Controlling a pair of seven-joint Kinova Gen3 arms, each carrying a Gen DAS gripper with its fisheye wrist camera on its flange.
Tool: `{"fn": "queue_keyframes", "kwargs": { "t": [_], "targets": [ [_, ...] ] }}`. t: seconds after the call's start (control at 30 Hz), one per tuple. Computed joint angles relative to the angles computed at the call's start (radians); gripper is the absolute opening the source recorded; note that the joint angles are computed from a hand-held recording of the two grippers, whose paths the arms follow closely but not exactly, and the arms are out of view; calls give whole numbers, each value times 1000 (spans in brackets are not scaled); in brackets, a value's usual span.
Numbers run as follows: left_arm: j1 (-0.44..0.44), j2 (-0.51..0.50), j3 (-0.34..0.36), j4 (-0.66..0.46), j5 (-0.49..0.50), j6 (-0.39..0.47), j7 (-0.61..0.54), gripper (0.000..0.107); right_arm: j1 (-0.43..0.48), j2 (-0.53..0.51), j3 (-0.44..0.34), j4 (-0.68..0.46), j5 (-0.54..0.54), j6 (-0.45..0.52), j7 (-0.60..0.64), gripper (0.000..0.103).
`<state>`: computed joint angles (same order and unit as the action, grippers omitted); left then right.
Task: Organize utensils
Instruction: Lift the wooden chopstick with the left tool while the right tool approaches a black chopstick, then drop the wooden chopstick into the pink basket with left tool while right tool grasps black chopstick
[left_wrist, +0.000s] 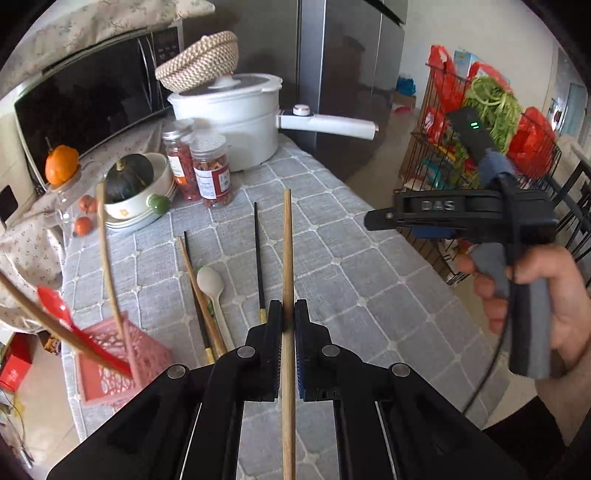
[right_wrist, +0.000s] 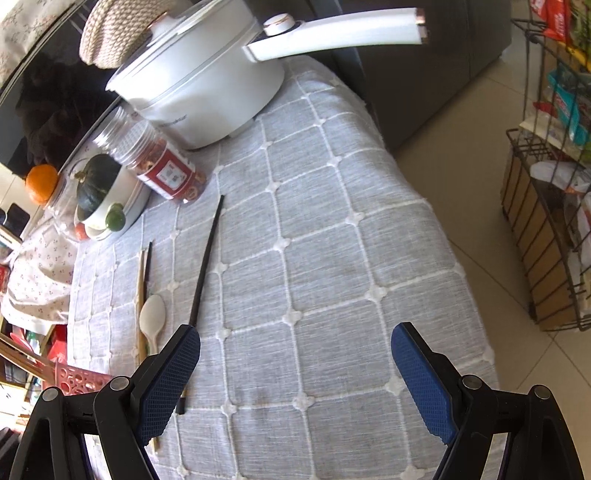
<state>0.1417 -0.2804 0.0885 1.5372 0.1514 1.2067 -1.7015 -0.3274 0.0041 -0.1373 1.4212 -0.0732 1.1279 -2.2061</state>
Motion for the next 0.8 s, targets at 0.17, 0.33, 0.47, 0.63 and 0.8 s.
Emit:
{"fn": "queue_keyframes", "kwargs": {
  "t": [0.17, 0.33, 0.47, 0.63, 0.8],
  "targets": [
    [15, -141, -168, 68, 119, -21, -124, 6, -62, 80, -30, -72, 69, 6, -38, 86],
    [25, -186, -290, 95, 225, -52, -211, 6, -141, 210, -29, -186, 120, 42, -28, 73],
    [18, -198, -344, 98, 267, -69, -258, 6, -199, 329, -2, -307, 162, 103, -1, 62],
    [-1, -188, -381, 81, 283, -70, -273, 6, -249, 452, 45, -432, 198, 156, -6, 59],
    [-35, -181, -386, 82, 289, -78, -268, 6, -331, 522, 91, -498, 310, 207, 20, 57]
  ]
}}
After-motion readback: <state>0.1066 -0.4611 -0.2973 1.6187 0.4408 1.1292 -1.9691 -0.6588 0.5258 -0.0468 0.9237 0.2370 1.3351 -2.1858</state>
